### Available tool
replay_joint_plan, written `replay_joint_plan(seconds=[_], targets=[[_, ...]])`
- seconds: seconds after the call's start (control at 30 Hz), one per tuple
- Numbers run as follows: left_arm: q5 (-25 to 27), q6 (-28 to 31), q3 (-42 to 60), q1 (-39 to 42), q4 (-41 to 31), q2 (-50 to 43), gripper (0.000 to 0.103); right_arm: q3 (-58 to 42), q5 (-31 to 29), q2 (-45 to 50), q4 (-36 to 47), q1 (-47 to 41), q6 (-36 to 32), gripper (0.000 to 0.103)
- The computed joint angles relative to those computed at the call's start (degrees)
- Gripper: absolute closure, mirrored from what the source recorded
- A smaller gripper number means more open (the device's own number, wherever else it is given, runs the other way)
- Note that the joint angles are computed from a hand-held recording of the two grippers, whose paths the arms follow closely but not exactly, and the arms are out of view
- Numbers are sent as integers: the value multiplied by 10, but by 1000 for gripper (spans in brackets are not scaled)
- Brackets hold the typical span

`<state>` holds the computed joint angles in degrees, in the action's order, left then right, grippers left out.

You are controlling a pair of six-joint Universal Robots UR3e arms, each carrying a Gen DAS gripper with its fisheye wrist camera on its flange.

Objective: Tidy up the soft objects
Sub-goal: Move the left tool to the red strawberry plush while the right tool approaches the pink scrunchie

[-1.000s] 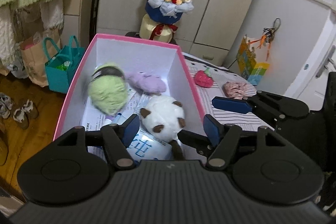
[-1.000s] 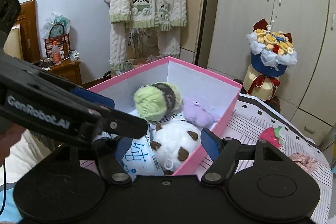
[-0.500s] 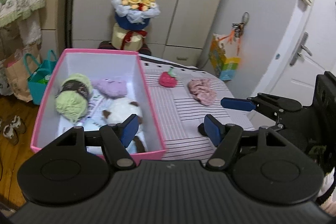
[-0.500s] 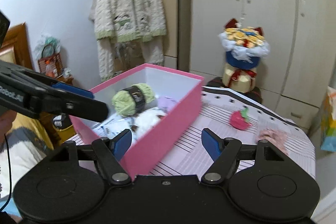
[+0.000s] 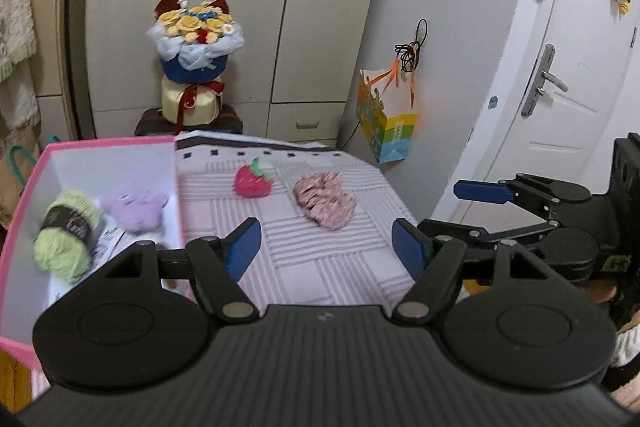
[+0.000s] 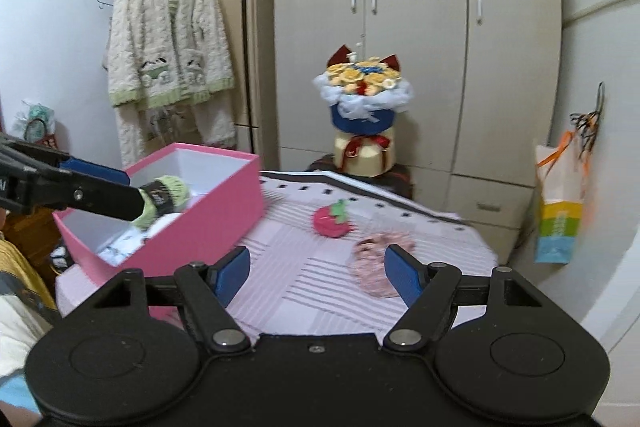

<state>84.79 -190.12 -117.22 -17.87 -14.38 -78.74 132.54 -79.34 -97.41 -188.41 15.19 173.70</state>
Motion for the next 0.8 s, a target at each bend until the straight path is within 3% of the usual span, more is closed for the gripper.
replay_joint_plan(seconds=[0.23, 0.37, 0.57, 0.8], targets=[[109, -37, 139, -62, 55, -168, 31, -12, 95, 9, 28, -95, -60, 24], [125, -54, 209, -62, 71, -224, 31, -28, 152, 94, -59, -123, -81, 24], [120, -73, 320, -52, 35, -314, 30, -126, 153, 242, -108, -109, -102, 24], [121, -105, 483, -26, -36, -452, 30, -227, 143, 391, -193, -108, -51, 24]])
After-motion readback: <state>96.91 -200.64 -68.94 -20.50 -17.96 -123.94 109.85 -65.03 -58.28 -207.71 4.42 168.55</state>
